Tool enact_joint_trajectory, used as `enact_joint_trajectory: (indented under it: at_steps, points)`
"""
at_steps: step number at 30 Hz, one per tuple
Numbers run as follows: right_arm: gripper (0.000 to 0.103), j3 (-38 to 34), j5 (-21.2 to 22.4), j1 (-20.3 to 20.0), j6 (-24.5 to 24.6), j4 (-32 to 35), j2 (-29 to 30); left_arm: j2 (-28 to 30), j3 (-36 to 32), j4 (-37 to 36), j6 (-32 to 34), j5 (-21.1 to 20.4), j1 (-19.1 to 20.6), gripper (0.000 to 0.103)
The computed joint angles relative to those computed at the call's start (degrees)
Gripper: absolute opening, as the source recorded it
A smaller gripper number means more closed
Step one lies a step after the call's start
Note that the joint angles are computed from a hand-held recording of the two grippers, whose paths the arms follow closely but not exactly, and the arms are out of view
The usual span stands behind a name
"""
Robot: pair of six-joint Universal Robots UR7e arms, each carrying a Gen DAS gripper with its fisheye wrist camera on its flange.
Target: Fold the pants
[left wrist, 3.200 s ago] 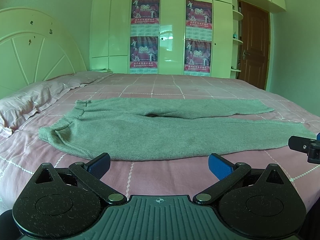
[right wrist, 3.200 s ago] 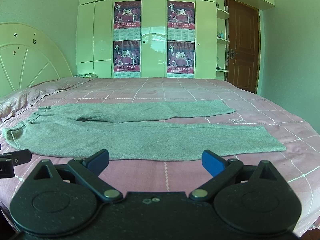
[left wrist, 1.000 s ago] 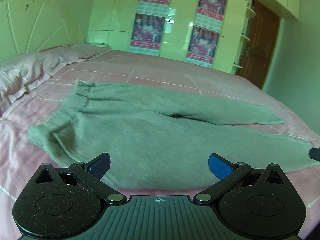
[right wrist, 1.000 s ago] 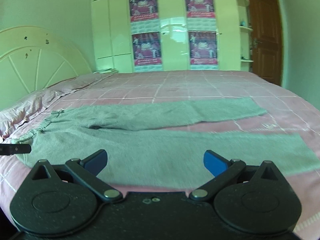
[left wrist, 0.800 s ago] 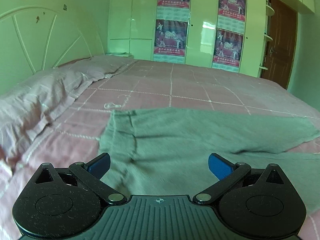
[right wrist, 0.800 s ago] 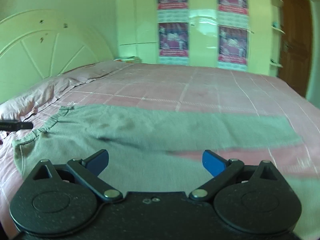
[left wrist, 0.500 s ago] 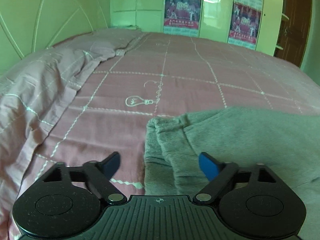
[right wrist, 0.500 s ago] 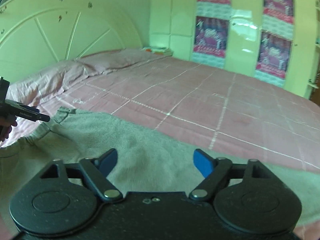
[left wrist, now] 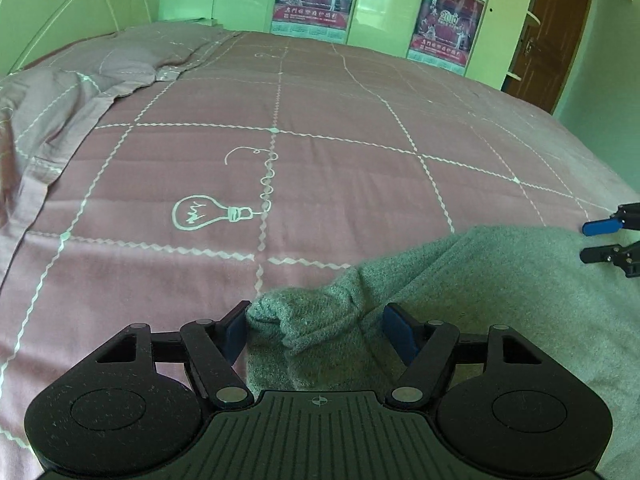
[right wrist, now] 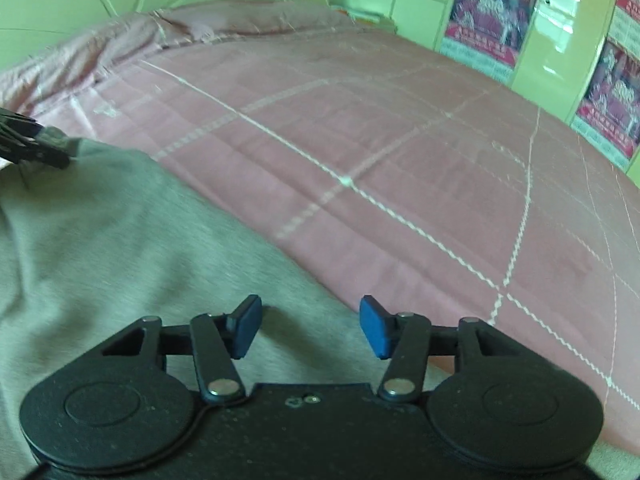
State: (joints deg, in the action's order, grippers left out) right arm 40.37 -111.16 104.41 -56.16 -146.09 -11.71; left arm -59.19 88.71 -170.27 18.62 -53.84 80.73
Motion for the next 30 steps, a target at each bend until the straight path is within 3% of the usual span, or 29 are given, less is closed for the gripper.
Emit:
enact_joint_trajectory:
  at_steps: [3, 5, 6, 7, 9, 12, 16, 20, 23, 27, 30]
  points:
    - [0.046, -3.93, 0.17, -0.75, -0.70, 4.06, 1.71, 0.32, -0.39, 0.08, 1.25, -1.82, 0.74, 0.062]
    - [0.046, -5.90, -0.54, -0.58, -0.36, 5.59, 2.76, 0.24, -0.44, -0.19, 1.72, -3.61, 1.21, 0.048]
    - [0.036, -6.09, -0.79, -0.38, -0.83, 6.21, 2.83, 0.06, -0.44, 0.15, 1.22, -4.78, 1.43, 0.036]
    - [0.013, -6.28, -0.69, -0.17, -1.84, 7.57, 2.77, -0.17, -0.36, 0.61, 1.04, -5.91, 1.53, 0.025]
    - [0.003, -5.01, -2.97, 0.73, -5.69, 5.70, 2.87, -0.02, 0.08, -0.53, 2.83, -5.24, 1.10, 0.024]
    - [0.000, -2.25, -3.04, 1.26, -4.21, 3.22, 1.28, -0.73, 1.51, -3.91, 3.52, -7.00, 1.36, 0.022]
    - [0.000, 10.61, 1.10, 1.78, -5.98, -4.64, -6.81, -3.77, 6.65, -12.98, 7.56, -11.80, 1.00, 0.022]
    - [0.000, 26.59, 4.53, 2.66, -10.02, -14.15, -16.95, -8.86, 14.36, -23.05, 11.69, -20.98, 0.52, 0.022]
    - [0.000, 39.21, 6.68, 3.16, -14.25, -21.76, -24.68, -13.36, 22.08, -29.21, 17.47, -22.75, -1.49, 0.022]
    - [0.000, 54.50, 6.77, 3.59, -18.26, -30.11, -32.57, -18.31, 32.35, -34.91, 21.42, -18.80, -5.43, 0.022]
    - [0.004, 65.12, 4.91, 2.98, -22.97, -40.33, -34.60, -20.77, 40.13, -39.37, 22.22, -11.12, -9.56, 0.033]
